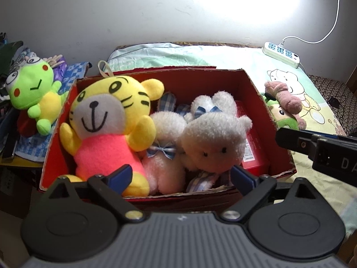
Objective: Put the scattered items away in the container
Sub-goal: 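Move the right gripper out of the box toward the mauve teddy bear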
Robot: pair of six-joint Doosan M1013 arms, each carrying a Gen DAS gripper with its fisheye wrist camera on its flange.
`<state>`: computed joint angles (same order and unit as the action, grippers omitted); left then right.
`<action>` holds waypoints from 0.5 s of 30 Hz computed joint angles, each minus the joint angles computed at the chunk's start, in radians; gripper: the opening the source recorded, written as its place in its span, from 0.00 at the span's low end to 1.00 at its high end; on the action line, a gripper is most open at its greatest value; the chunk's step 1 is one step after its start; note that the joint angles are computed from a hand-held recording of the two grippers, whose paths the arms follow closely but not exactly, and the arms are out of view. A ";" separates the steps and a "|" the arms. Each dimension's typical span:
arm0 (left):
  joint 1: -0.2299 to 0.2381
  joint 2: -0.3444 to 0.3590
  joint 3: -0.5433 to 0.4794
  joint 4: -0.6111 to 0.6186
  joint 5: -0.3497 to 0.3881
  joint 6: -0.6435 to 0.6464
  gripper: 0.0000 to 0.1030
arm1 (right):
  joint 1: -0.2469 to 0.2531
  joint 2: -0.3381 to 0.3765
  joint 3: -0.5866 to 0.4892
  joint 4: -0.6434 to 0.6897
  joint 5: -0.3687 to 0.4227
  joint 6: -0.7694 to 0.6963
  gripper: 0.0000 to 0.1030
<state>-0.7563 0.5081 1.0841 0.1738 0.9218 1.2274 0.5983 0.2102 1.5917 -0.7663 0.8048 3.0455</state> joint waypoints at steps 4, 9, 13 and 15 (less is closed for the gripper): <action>-0.005 0.008 -0.013 0.004 0.008 0.018 0.93 | 0.007 -0.008 0.008 -0.011 0.034 0.030 0.37; -0.025 0.017 -0.032 0.068 0.016 -0.025 0.93 | -0.005 -0.029 0.033 -0.016 0.017 0.028 0.37; -0.045 0.028 -0.055 0.132 0.024 -0.098 0.93 | -0.034 -0.050 0.058 0.012 -0.033 -0.028 0.37; -0.059 0.033 -0.066 0.168 0.028 -0.132 0.93 | -0.049 -0.064 0.075 0.022 -0.058 -0.054 0.37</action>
